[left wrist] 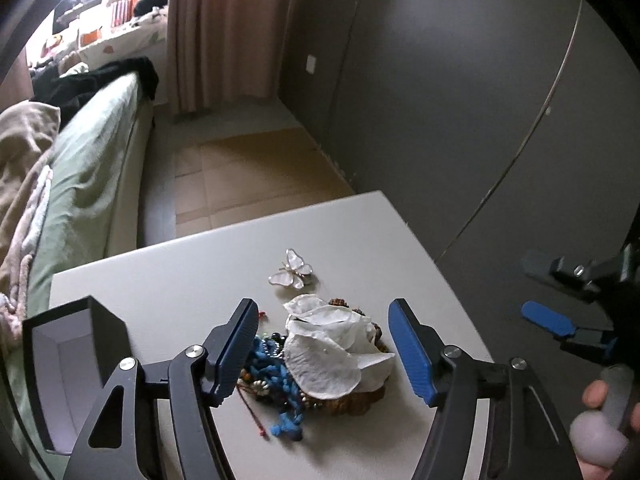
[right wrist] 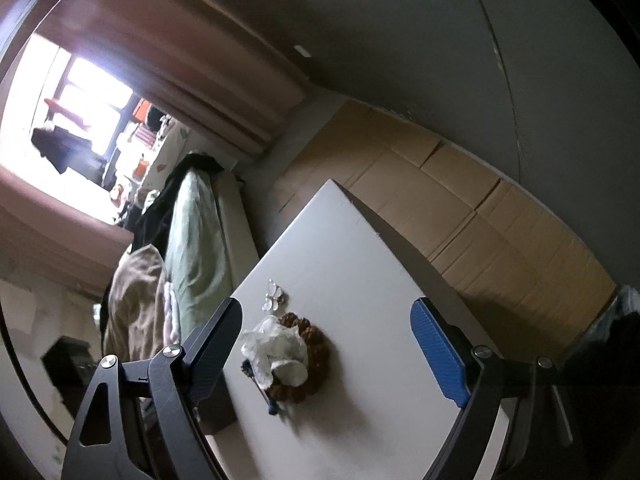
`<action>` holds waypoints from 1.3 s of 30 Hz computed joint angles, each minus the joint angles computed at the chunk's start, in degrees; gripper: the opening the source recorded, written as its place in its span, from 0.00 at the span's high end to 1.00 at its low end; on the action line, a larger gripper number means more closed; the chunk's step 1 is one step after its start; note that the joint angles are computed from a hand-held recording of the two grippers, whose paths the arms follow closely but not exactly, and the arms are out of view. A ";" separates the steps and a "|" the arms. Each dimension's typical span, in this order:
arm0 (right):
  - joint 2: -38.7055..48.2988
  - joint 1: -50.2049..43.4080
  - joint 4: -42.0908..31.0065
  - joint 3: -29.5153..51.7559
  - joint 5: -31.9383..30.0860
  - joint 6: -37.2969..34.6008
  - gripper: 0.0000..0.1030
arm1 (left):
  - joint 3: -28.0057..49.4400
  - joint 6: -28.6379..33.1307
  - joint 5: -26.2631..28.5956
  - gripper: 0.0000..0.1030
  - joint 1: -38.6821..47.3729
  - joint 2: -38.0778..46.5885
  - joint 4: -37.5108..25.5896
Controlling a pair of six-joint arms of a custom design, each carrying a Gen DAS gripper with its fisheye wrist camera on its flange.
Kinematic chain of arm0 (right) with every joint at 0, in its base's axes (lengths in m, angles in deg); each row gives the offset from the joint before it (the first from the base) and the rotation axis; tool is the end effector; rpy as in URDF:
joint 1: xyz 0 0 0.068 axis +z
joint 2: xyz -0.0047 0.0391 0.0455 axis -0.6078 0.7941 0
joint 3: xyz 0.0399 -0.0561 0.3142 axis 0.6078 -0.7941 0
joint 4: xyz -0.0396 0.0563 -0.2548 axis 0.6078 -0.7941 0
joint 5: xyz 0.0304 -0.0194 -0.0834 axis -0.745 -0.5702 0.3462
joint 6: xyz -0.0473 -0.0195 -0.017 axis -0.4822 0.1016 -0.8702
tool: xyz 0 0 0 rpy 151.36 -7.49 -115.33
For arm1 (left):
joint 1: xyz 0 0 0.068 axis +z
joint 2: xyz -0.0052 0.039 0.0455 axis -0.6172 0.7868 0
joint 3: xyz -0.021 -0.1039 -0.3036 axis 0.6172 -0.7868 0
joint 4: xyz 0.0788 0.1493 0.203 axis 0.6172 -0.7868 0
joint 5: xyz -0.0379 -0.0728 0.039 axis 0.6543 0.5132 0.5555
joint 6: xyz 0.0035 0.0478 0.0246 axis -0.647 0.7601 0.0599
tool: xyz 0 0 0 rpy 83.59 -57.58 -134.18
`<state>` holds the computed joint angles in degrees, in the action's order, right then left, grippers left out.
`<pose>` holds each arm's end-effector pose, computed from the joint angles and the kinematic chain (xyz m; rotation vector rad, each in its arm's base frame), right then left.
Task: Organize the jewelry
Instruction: 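Grasp the white butterfly brooch with the right tool while the left tool grasps the white tissue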
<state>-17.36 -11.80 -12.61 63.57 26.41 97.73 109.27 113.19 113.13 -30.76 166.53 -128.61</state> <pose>0.2333 0.1088 0.3021 0.9217 2.2363 0.7248 0.3305 0.0263 0.3144 0.5305 2.4667 -0.4141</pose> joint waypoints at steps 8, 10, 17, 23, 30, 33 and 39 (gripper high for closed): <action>4.25 -3.00 3.75 0.20 -5.26 0.31 0.15 | -2.14 -2.11 -6.19 0.67 -3.78 2.94 2.90; 6.53 -2.77 4.21 1.39 -6.90 -1.00 0.15 | -1.78 -1.67 -4.85 0.90 -2.61 3.88 1.71; 13.14 -1.05 3.96 6.89 -8.76 -7.09 0.29 | 0.05 -0.54 4.33 1.00 4.33 3.83 -0.31; 21.18 1.03 -2.73 16.38 -7.05 -15.77 0.32 | 4.92 -0.73 9.10 1.00 9.24 5.75 -3.20; 27.19 1.41 -8.40 24.73 -5.46 -22.16 0.35 | 10.90 -0.86 13.33 1.00 14.66 8.55 -5.39; 30.39 1.93 -11.47 28.64 -4.66 -24.36 0.35 | 13.82 -1.60 14.87 1.00 16.60 10.29 -6.42; 37.94 4.20 -18.23 37.89 -2.20 -29.88 0.35 | 18.26 -2.06 17.95 1.00 20.18 12.91 -8.43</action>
<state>20.58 -7.60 -30.83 101.47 24.21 67.85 127.53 111.13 131.08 -10.58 179.44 -137.04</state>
